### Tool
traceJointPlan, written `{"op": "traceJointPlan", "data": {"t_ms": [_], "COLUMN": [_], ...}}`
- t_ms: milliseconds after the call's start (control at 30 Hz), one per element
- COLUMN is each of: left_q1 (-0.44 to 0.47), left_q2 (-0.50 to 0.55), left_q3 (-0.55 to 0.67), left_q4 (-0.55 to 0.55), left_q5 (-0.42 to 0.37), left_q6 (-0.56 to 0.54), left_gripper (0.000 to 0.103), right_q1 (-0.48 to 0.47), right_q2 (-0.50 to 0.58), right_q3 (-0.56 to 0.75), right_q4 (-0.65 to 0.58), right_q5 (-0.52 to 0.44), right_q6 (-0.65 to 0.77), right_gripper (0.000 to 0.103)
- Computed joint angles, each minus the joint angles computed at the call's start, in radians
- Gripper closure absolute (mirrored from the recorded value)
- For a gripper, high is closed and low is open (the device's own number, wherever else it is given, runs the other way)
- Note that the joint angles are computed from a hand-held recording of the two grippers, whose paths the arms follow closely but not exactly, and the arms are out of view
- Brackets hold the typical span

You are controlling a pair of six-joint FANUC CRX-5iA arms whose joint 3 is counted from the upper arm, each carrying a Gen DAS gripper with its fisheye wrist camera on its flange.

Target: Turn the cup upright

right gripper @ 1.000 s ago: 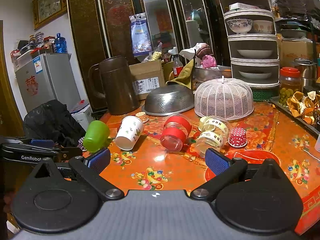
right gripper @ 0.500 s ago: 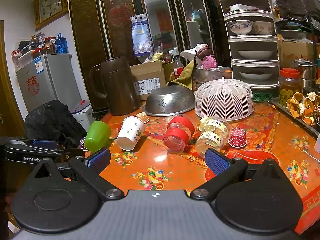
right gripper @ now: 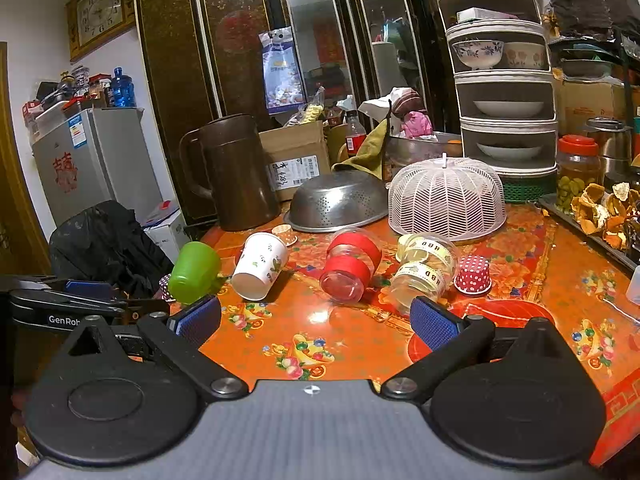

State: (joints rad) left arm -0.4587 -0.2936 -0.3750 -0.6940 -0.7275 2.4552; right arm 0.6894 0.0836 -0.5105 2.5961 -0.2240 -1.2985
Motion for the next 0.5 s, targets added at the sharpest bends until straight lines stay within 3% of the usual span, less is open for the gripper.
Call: {"op": "traceJointPlan", "data": {"t_ms": [500], "left_q1": [0.003], "left_q2": [0.001], "left_q3": [0.000], "left_q4": [0.005], "left_q5": [-0.006], "left_q6": [-0.002], "left_gripper": [0.000], "right_q1": [0.000], "right_q2": [-0.004], "right_q3": [-0.004], "right_q4": [-0.003], "right_q5": [0.002], "right_q6": [0.002], "right_gripper": [0.001]}}
